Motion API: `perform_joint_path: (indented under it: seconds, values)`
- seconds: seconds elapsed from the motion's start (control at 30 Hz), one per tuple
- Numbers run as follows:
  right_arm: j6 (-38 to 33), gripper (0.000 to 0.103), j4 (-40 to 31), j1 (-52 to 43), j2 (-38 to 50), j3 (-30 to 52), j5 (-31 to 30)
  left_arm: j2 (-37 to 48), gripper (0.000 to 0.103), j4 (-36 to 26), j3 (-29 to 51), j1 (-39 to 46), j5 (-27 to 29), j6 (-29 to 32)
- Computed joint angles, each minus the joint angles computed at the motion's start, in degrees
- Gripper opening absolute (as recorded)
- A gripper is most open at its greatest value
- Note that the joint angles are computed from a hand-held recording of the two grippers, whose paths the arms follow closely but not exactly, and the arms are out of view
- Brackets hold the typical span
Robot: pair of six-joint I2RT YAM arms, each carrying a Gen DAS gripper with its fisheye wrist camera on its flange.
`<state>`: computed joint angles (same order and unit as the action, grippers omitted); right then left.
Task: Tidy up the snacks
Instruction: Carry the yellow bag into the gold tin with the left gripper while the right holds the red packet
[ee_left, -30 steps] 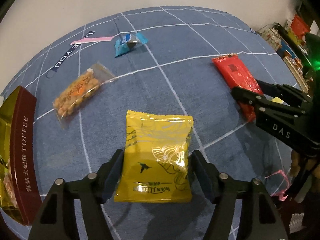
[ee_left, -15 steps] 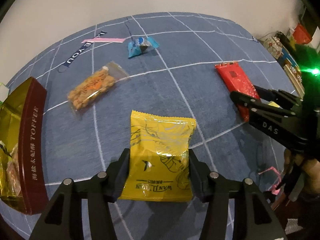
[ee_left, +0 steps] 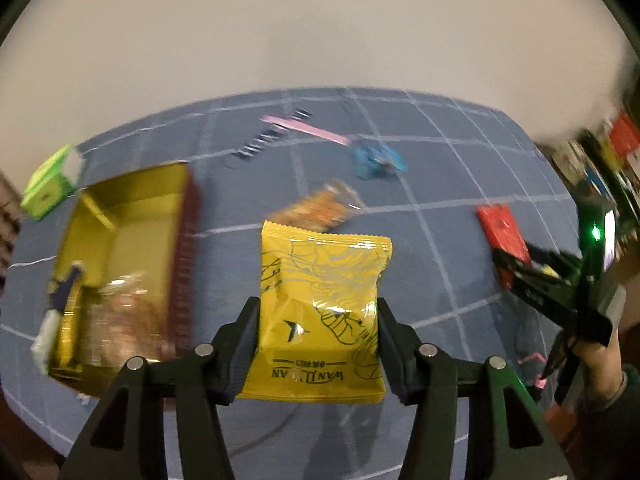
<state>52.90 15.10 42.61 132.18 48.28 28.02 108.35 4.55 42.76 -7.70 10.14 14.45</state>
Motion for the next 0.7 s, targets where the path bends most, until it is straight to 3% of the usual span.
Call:
perform_joint_path:
  seconds: [0.37, 0.7]
  values:
    - [0.97, 0.045, -1.74, -0.09, 0.2, 1.09, 0.03, 2.16, 0.056, -4.84, 8.46, 15.51, 0.12, 1.86]
    - [1.65, 0.045, -2.79, -0.06, 0.54, 1.88, 0.03, 8.63, 0.056, -5.88, 13.27, 20.16, -1.69, 3.33]
